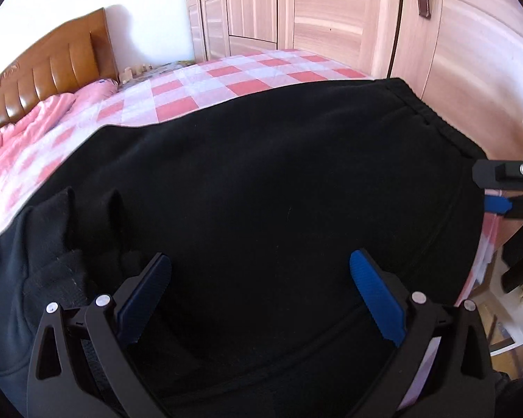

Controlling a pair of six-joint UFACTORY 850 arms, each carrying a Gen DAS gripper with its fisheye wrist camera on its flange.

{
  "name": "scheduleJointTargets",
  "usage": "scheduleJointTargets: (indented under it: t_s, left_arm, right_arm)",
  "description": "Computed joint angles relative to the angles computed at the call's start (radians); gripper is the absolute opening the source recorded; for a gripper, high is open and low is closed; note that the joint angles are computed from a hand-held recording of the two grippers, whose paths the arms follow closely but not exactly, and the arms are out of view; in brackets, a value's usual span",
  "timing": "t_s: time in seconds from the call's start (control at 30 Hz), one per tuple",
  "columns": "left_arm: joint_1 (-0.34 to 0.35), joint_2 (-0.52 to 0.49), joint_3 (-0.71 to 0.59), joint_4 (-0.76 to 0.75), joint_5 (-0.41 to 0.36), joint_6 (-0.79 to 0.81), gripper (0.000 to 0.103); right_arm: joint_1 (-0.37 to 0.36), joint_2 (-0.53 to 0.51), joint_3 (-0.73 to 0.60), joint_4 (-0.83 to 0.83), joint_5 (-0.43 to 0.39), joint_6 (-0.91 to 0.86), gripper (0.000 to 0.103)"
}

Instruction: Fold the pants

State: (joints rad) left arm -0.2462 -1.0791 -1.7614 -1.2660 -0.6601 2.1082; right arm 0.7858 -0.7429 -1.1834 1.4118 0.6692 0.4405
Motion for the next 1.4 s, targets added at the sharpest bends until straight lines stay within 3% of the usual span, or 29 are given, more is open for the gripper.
scheduleJointTargets:
  t_s: [0.07,0.13,0.2,0.3,0.37,0.53,0.67,0.77,0.83,0.93,1.1,1.23,1.4]
  left_arm:
    - [-0.001,0.015,0.031,-0.055,0.013,0.071,0.102]
    - [-0.001,0.020,0.045,-0.080,0.016,0.100,0.102]
    - [0.001,0.011,0.032,-0.065,0.001,0.074,0.102]
    - [0.001,0.018,0.045,-0.082,0.005,0.094,0.102]
    - [0.003,0.025,0.053,-0.086,0.007,0.100,0.102]
    - [0.005,0.020,0.043,-0.062,-0.002,0.078,0.102]
    - [0.005,0.019,0.037,-0.049,-0.001,0.062,0.102]
    - [-0.003,0.035,0.046,-0.021,0.032,0.057,0.102]
    - [-0.014,0.055,0.049,0.034,0.074,0.039,0.102]
    - [-0.024,0.072,0.003,0.141,0.071,-0.078,0.102]
    - [-0.104,0.080,-0.145,0.480,-0.028,-0.456,0.101]
    - [-0.234,0.098,-0.183,0.735,-0.118,-0.648,0.101]
    - [-0.387,0.125,-0.122,1.077,-0.099,-0.863,0.101]
  right_arm:
    - [0.014,-0.001,0.022,-0.127,0.029,0.192,0.099]
    - [0.025,-0.019,0.007,-0.173,0.059,0.262,0.099]
    - [0.027,-0.038,-0.030,-0.103,0.072,0.185,0.099]
    - [0.036,-0.089,-0.079,-0.025,0.203,0.195,0.099]
    - [0.038,-0.115,-0.132,0.100,0.240,0.092,0.099]
    - [0.033,-0.157,-0.260,0.341,0.210,-0.260,0.098]
    - [0.028,-0.145,-0.245,0.348,0.194,-0.254,0.099]
    - [0.021,-0.143,-0.235,0.345,0.198,-0.247,0.078]
    - [0.031,-0.141,-0.214,0.339,0.214,-0.222,0.057]
    - [0.053,-0.153,-0.190,0.267,0.274,-0.137,0.047]
    - [0.067,-0.222,-0.305,0.375,0.376,-0.398,0.046]
    - [0.072,-0.255,-0.374,0.434,0.443,-0.552,0.045]
    - [0.079,-0.294,-0.468,0.481,0.546,-0.766,0.045]
